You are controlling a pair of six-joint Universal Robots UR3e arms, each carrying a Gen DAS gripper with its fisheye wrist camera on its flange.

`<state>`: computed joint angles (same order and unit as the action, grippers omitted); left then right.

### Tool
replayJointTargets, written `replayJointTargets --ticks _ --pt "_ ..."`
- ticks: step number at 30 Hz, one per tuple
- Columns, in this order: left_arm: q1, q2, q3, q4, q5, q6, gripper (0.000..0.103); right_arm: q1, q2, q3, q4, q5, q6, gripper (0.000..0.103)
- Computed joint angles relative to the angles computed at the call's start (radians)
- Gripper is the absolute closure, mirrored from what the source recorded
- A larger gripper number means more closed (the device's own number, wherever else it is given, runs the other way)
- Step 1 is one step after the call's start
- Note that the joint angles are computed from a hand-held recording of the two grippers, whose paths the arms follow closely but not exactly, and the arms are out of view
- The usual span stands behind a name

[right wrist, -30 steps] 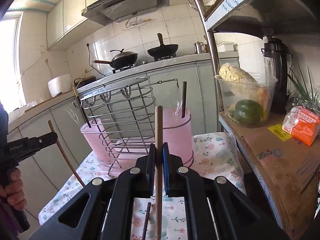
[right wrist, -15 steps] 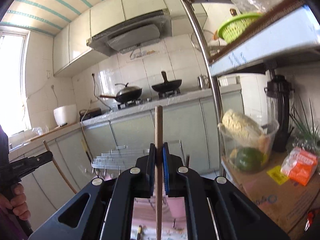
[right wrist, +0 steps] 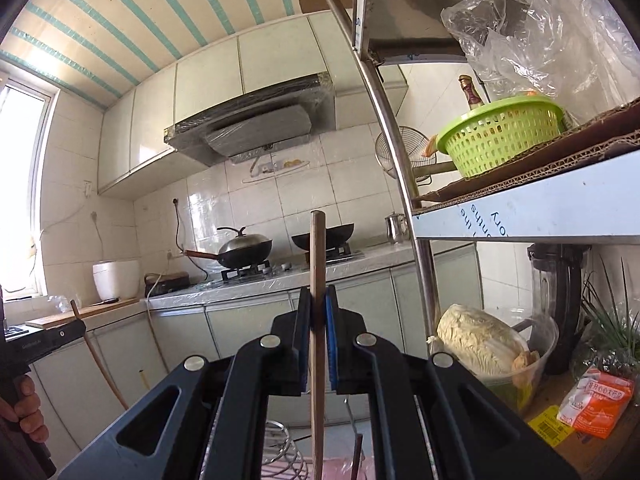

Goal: Organize utensils
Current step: 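Lower both chopsticks into the pink cup and open both tools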

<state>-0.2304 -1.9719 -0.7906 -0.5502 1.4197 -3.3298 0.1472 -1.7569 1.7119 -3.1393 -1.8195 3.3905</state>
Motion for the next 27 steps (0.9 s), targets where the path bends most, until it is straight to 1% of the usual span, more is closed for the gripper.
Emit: replayJointTargets --ticks 1,6,11,20,22,24,27 --pt "-0.003 -0.02 0.024 -0.014 0.003 0.002 0.097 -0.005 0.01 -0.007 -0.001 0.002 0.001 0.096" --pt "-0.022 -0.058 0.03 -0.031 0.012 0.028 0.097 -0.027 0.059 -0.013 -0.017 0.012 -0.001 0.096" --pt "-0.031 -0.067 -0.011 -0.05 0.0 0.039 0.097 -0.05 0.074 0.013 0.029 0.046 0.023 0.096" --pt "-0.038 -0.037 -0.189 -0.004 -0.007 0.022 0.097 -0.065 0.086 0.082 0.107 0.08 0.057 0.096" --pt "-0.035 -0.031 -0.235 0.045 0.01 0.017 0.097 -0.064 0.091 0.094 0.11 0.082 0.063 0.096" --pt "-0.027 -0.035 -0.235 0.049 0.02 0.02 0.097 -0.063 0.095 0.104 0.114 0.083 0.068 0.096" --pt "-0.007 -0.044 -0.22 0.036 0.007 0.007 0.097 -0.066 0.095 0.116 0.13 0.094 0.079 0.096"
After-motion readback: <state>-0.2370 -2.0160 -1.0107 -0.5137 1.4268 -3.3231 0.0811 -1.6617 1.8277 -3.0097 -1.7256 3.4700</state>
